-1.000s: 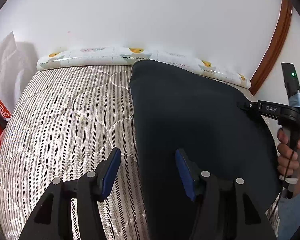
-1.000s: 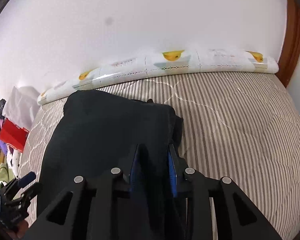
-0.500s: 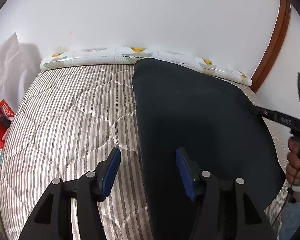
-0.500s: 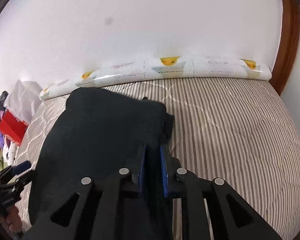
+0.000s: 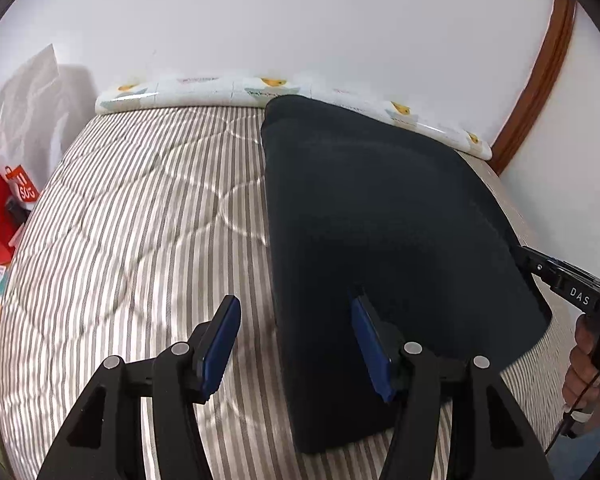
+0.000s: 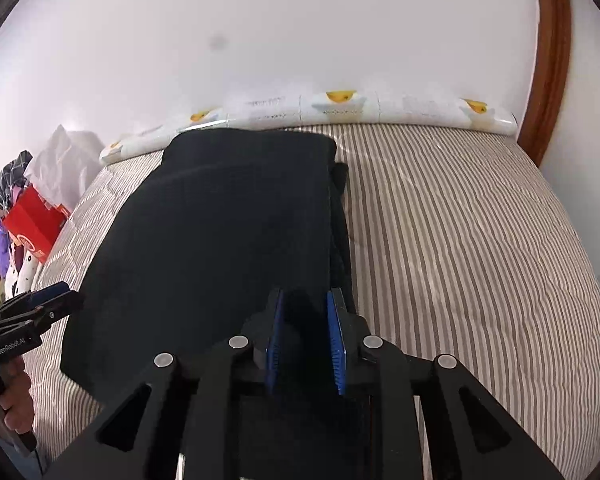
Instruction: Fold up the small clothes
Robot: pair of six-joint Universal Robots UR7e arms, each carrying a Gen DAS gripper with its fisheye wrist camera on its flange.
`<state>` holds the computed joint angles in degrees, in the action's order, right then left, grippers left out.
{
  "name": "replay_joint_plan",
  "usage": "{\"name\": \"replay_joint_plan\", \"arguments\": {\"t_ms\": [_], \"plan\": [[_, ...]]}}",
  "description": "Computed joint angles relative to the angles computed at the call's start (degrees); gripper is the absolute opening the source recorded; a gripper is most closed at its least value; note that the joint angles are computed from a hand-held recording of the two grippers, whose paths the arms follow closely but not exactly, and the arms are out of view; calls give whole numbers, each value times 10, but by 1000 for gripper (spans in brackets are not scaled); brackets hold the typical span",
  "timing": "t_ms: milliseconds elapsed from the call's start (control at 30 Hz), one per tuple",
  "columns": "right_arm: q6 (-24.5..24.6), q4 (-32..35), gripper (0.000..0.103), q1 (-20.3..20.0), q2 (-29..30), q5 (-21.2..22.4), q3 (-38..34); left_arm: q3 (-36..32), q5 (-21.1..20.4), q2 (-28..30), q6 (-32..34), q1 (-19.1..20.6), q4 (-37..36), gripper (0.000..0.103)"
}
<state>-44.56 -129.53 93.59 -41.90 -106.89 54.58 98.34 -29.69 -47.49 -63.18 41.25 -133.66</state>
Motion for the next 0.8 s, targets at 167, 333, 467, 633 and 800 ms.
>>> {"name": "replay_joint_plan", "arguments": {"t_ms": [167,333,467,633,800], "plan": [[-9,-33,23,-5,-37,-10,59,21,-4,-6,-29,-16,5,56],[-1,-68,27,-9,-67,-24,106,35,-14,-10,-67,-30,9,56],[10,-92,28,-6,-92,-40,137,35,-1,-14,-102,-54,47,56],[12,-119,45,0,-144,-20,188,23,26,-22,-184,-92,148,63],[6,-157,59,7,-204,-23,252,11,42,-22,-271,-129,244,71]]}}
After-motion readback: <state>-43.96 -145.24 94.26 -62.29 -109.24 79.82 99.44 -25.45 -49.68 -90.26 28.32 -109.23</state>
